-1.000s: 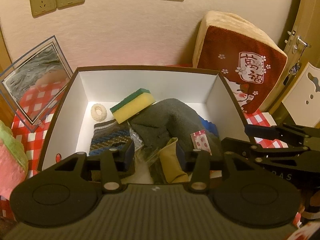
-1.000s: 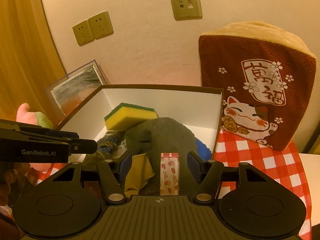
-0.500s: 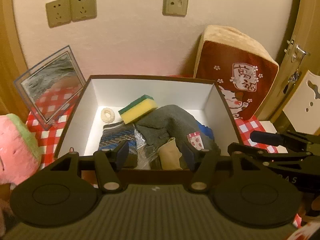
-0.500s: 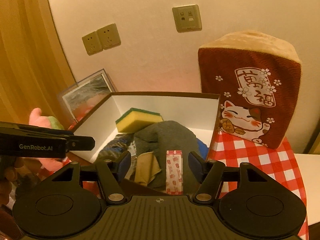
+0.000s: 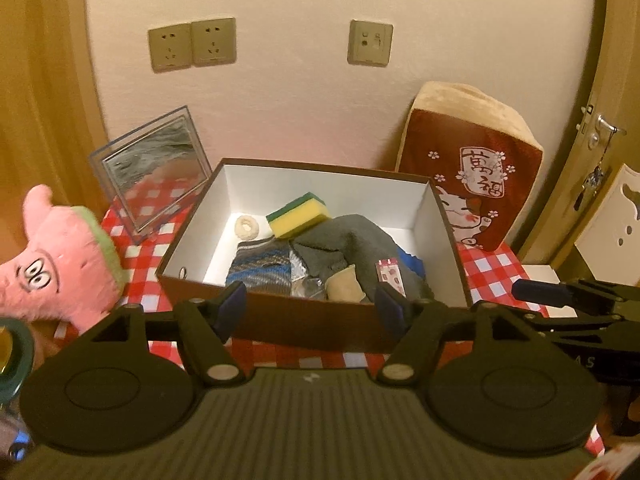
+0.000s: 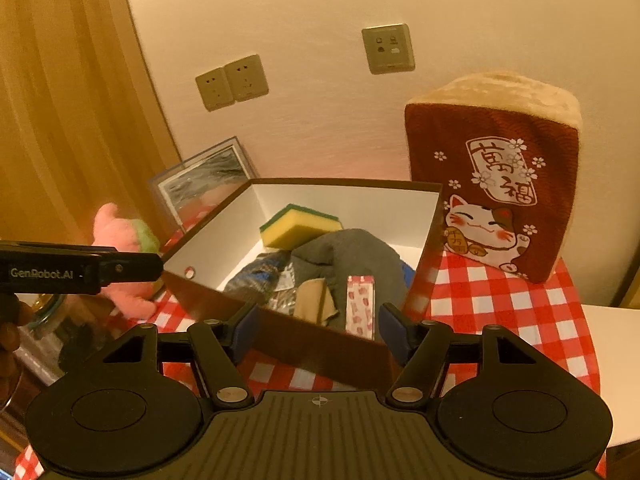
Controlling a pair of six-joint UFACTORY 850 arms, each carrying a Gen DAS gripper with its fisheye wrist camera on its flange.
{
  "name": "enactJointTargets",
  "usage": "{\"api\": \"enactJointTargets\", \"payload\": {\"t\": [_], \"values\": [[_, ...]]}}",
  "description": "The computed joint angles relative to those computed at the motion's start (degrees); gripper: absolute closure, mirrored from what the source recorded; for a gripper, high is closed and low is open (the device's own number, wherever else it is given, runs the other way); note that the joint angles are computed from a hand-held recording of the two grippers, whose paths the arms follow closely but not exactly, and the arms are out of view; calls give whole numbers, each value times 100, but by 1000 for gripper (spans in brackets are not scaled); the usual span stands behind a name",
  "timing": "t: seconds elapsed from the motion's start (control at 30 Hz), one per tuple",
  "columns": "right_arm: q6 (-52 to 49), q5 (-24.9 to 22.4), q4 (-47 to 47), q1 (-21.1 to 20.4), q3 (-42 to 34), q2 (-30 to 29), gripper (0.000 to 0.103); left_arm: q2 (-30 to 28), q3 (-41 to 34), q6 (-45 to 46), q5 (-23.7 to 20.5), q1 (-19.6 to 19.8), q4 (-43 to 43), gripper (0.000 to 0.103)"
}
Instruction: Organize soft objects
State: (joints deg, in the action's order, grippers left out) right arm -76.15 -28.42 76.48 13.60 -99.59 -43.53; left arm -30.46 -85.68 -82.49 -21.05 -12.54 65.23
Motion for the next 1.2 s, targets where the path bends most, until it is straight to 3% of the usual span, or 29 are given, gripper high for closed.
{"api": "enactJointTargets", "payload": {"t": [0.2, 0.4, 0.67, 1.2], "values": [[-360, -149, 222, -54, 484, 369, 34, 460, 574, -1016, -341, -258, 770, 24], [-384, -154, 181, -28, 972, 740, 33, 861, 1113, -1490, -529, -425, 1108, 23], [208, 156, -513, 130, 1486, 1114, 32, 1288, 1758, -1557, -748, -531, 1131, 21], [1219, 1019, -931, 541, 2893, 2370, 32, 2401, 2952, -1264, -472, -703, 721, 21]]}}
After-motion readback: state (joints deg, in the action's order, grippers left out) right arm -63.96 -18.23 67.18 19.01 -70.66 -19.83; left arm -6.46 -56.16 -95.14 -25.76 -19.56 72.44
